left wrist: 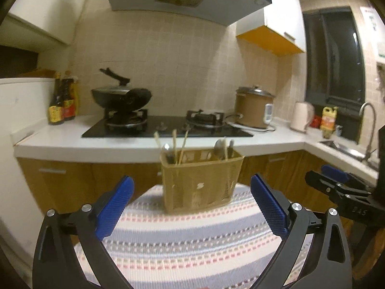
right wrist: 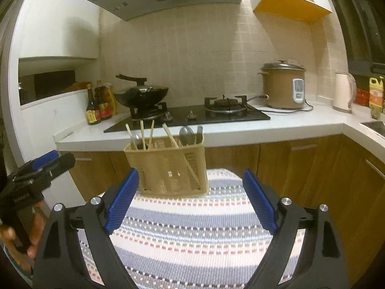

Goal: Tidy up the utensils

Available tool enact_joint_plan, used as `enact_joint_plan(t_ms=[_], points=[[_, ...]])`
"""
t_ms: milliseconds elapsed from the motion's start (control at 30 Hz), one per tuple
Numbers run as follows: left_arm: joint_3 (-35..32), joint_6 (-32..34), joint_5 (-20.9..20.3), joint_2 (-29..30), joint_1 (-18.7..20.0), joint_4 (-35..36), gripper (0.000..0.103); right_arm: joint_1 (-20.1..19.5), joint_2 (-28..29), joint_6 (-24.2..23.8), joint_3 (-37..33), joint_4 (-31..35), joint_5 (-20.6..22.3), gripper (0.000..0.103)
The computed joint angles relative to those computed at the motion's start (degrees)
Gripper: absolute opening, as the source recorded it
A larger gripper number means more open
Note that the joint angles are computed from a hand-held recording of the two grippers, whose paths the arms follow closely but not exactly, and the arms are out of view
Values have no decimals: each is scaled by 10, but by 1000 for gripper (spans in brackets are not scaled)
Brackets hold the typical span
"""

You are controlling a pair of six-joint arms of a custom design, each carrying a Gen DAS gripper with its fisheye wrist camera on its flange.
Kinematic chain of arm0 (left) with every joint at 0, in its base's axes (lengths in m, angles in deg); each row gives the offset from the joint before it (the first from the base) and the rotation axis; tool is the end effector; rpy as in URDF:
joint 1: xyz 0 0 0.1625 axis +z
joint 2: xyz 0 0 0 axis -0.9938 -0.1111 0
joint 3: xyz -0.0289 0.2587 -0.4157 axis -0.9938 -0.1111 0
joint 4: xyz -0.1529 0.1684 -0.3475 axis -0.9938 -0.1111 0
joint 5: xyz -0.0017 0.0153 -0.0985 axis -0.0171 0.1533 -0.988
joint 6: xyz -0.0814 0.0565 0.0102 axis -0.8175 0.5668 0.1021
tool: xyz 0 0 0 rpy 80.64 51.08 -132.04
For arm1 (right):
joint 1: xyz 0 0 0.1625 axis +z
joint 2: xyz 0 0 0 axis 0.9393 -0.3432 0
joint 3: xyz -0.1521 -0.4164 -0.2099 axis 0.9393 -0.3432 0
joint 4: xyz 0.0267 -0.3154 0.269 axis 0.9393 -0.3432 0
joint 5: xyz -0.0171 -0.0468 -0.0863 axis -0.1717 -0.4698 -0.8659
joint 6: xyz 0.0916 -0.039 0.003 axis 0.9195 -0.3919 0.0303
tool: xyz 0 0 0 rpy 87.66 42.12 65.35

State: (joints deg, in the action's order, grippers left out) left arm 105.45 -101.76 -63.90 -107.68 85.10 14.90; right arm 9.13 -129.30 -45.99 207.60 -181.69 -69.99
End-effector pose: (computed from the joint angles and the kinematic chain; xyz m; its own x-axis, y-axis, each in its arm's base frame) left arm -0.4643 -0.2374 0.0998 -0.7244 -0.3373 -0.6012 0.5581 0.2251 -0.7987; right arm 0.1056 -0.3652 0.4140 -0.6196 -0.6560 0.4311 -0.7364 0.2958 -0.6084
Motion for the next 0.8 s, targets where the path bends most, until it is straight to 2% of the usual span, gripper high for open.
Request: enact_joint_plan(t_ms=[67, 200, 267, 367, 500, 567, 633, 800], points=[[-13, -36, -25, 30, 0, 35, 94, -12, 4, -8, 25, -45, 2, 86], [-16, -64, -45, 63, 5, 54, 94, -23, 47, -21, 77, -182, -2, 86], [-13, -88, -51, 72, 11, 59, 94, -26, 68, -26, 93, -237, -2, 86], [-2, -89, -53, 73, 21, 40, 94, -31, 108, -36, 113, -324, -5, 86], [9, -127, -62, 80, 30, 40, 94, -34, 132, -45, 118, -359, -10, 86], [17, -113, -70, 78, 37, 15, 94, -37, 138, -52, 122, -376, -7, 86], [9, -101, -82, 82, 44, 21, 94, -39, 142, -61, 127, -386, -3, 87], [4, -93, -92, 87, 46, 23, 95, -52, 145, -86, 146, -413, 21, 95]])
